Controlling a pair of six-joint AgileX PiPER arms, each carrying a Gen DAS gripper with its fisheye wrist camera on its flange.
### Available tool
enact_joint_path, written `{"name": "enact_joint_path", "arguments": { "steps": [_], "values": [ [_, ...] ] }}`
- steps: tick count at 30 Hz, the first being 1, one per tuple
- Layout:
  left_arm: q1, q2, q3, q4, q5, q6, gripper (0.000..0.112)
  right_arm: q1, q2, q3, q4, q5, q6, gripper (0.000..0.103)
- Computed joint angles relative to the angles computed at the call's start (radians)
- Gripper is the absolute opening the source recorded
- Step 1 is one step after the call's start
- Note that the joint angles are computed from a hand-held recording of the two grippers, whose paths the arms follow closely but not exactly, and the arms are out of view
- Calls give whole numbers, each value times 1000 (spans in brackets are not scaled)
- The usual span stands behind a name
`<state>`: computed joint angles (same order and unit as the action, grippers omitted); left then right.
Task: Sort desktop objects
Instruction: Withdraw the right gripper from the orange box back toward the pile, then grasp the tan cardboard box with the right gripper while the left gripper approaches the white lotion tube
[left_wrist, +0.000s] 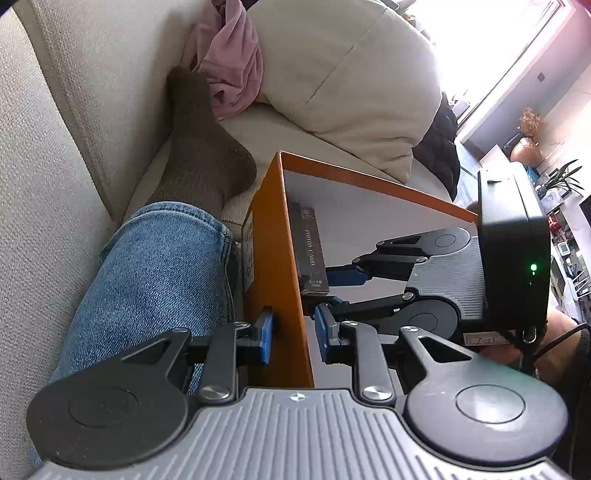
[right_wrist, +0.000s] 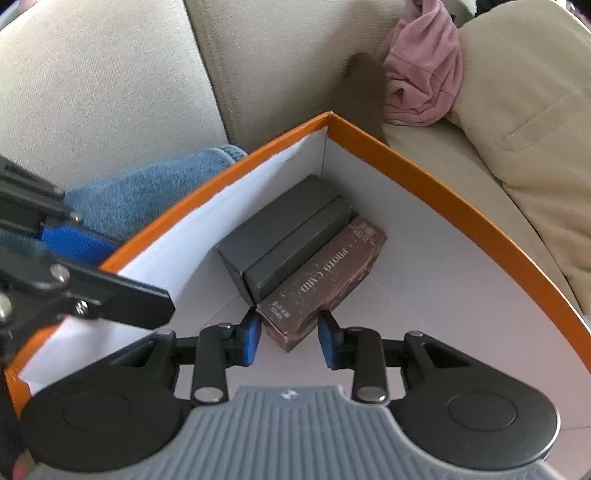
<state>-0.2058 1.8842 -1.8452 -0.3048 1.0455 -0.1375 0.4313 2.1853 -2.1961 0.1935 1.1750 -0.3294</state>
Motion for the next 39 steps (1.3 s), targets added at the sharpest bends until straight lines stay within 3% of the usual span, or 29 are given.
{"name": "enact_joint_path", "arguments": {
  "steps": [2, 6, 11, 15, 22, 24, 26, 29, 32, 35, 39],
  "values": [
    [-5, -17, 8, 23, 0, -19, 27, 3, -6, 2, -22, 3, 30, 37],
    [-35, -98, 57, 102, -6, -46, 27, 8, -132, 160, -52, -96, 40, 39],
    [-88, -226, 146, 122, 3, -11, 27, 9, -393, 492, -95, -314, 137, 39],
    [-172, -311, 221, 143, 0, 14, 27, -18, -599, 727, -88, -402, 251, 39],
    [-339, -349, 292, 119, -17, 24, 27, -50, -911, 1057, -213, -331, 590, 43],
    [-394, -315, 278, 104, -11, 33, 27, -42, -990, 1120, -292, -236, 721, 45],
    [-447, -280, 259, 104, 1, 35, 29, -76, -1078, 1191, -281, -192, 750, 45],
    [-537, -217, 226, 137, 0, 38, 35, -52, -1137, 1248, -330, -128, 867, 51],
    [-625, -176, 230, 189, -34, 71, 45, -113, -1215, 1303, -270, -83, 852, 53],
    [-686, -151, 250, 226, -54, 106, 50, -168, -1237, 1344, -200, -90, 828, 53],
    [-758, -135, 275, 305, -73, 114, 54, -98, -1201, 1360, -261, -122, 946, 55]
  ]
}}
